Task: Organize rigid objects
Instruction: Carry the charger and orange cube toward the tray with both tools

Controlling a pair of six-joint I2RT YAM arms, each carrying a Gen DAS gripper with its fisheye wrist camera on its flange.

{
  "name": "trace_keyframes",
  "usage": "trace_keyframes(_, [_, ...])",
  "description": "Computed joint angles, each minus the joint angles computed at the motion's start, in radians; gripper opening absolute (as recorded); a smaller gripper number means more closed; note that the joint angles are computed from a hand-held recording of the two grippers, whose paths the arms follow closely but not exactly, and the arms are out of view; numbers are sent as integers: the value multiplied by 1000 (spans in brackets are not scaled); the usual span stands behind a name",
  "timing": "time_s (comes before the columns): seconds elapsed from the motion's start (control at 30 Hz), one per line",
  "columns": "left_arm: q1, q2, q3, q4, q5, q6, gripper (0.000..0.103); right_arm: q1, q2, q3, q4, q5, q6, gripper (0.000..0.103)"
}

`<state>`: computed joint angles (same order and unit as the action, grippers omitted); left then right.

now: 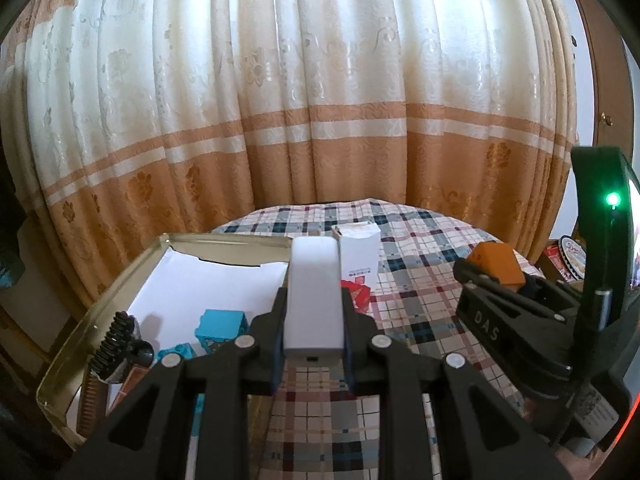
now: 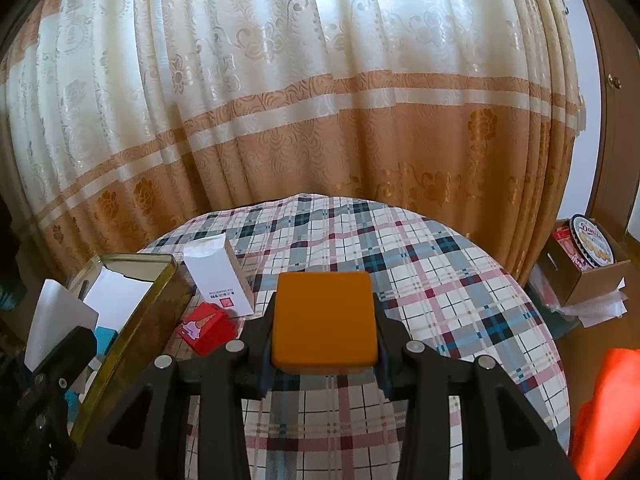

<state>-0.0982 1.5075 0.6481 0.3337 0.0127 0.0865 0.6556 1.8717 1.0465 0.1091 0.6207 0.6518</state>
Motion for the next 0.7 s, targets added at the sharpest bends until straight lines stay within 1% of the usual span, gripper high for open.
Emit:
trace_keyframes(0.13, [0, -8, -3, -2, 2, 7, 21, 7, -23, -24, 0, 0, 10, 42])
trace_keyframes(0.23, [33, 6, 31, -64, 101, -29, 21, 13, -25, -17, -35, 15, 26, 42])
trace_keyframes(0.27, [36, 9, 35, -71, 108, -35, 21, 17, -24, -15, -40, 20, 24, 42])
trace_keyframes(0.37, [26, 9, 29, -58, 77, -26, 21, 26, -27, -7, -36, 18, 9, 42])
trace_keyframes(0.5, [39, -7, 27, -59, 78, -25, 21, 40, -38, 1, -33, 19, -2, 42])
trace_keyframes(0.7, [107, -5, 69, -92, 124, -40, 21, 71, -35, 56, -55, 40, -44, 42])
